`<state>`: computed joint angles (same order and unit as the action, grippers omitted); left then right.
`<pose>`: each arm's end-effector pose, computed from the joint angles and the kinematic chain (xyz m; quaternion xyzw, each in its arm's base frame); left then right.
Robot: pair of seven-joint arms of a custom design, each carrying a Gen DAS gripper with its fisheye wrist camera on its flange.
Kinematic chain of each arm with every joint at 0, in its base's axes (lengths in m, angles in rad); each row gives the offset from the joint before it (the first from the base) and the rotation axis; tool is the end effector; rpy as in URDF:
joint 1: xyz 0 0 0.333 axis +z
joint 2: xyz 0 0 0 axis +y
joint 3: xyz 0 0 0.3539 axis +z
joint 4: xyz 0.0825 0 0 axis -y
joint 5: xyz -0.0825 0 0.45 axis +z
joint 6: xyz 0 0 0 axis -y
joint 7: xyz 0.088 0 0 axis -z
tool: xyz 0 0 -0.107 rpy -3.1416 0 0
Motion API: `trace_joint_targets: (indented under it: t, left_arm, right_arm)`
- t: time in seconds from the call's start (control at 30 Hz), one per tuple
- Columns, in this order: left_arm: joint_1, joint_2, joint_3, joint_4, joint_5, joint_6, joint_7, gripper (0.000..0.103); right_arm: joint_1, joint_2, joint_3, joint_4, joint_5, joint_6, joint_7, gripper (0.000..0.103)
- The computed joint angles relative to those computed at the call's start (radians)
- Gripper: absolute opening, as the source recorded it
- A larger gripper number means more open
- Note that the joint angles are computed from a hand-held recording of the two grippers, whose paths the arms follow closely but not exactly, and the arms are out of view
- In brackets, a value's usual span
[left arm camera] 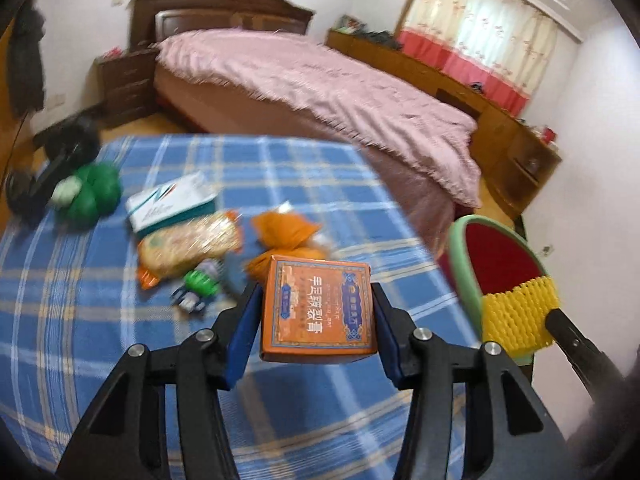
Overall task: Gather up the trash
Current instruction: 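Carry the orange box and yellow foam net over the red bin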
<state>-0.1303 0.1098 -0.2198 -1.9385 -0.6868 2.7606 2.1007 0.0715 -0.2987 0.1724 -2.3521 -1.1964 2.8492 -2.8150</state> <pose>0.6590 -0.2069 0.5114 -0.5362 0.7414 -0.3912 0.0989 0.5060 0.1825 0.5128 -0.4085 0.7724 -0.2766 0.4001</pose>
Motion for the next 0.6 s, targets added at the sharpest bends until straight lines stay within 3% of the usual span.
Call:
trace_joint_targets:
  t: [0.3, 0.6]
  left_arm:
    - [-0.037, 0.0, -0.05, 0.068, -0.154, -0.001, 0.245, 0.053]
    - [-0.094, 0.063, -0.092, 0.158, -0.197, -0.007, 0.343, 0.053]
  right_arm:
    - [-0.015, -0.098, 0.022, -0.026, -0.048, -0.149, 0.019, 0.012]
    - [-0.035, -0.153, 0.0, -0.061, 0.004, -0.221, -0.06, 0.012]
